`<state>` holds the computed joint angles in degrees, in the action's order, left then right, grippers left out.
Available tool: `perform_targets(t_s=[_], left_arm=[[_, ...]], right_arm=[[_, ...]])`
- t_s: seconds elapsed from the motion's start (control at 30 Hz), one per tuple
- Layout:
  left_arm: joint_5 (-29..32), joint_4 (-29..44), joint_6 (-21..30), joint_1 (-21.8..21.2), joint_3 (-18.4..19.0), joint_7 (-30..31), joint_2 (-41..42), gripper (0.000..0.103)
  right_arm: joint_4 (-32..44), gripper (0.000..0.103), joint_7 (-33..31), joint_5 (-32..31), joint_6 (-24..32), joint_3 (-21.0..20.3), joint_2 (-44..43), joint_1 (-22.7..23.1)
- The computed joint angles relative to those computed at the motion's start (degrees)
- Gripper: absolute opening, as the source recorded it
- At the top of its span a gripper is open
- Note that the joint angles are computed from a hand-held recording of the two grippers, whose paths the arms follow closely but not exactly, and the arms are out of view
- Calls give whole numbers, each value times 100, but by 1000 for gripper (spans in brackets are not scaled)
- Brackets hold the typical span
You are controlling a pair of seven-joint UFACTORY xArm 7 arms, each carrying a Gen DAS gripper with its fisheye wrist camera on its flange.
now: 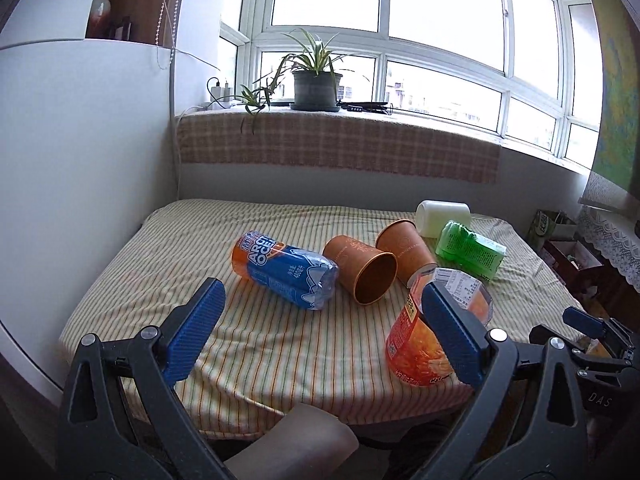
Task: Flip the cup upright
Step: 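Open the left tool and pull it back from the bottle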
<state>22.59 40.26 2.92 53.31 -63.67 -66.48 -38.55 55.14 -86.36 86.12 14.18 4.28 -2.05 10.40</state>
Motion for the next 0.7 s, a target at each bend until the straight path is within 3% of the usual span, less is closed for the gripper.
perform_targets(t_s=[0.7], left_arm=[[102, 128, 72, 178, -69, 7, 161, 101]], right_arm=[[98, 82, 485, -558, 196, 59, 199, -24]])
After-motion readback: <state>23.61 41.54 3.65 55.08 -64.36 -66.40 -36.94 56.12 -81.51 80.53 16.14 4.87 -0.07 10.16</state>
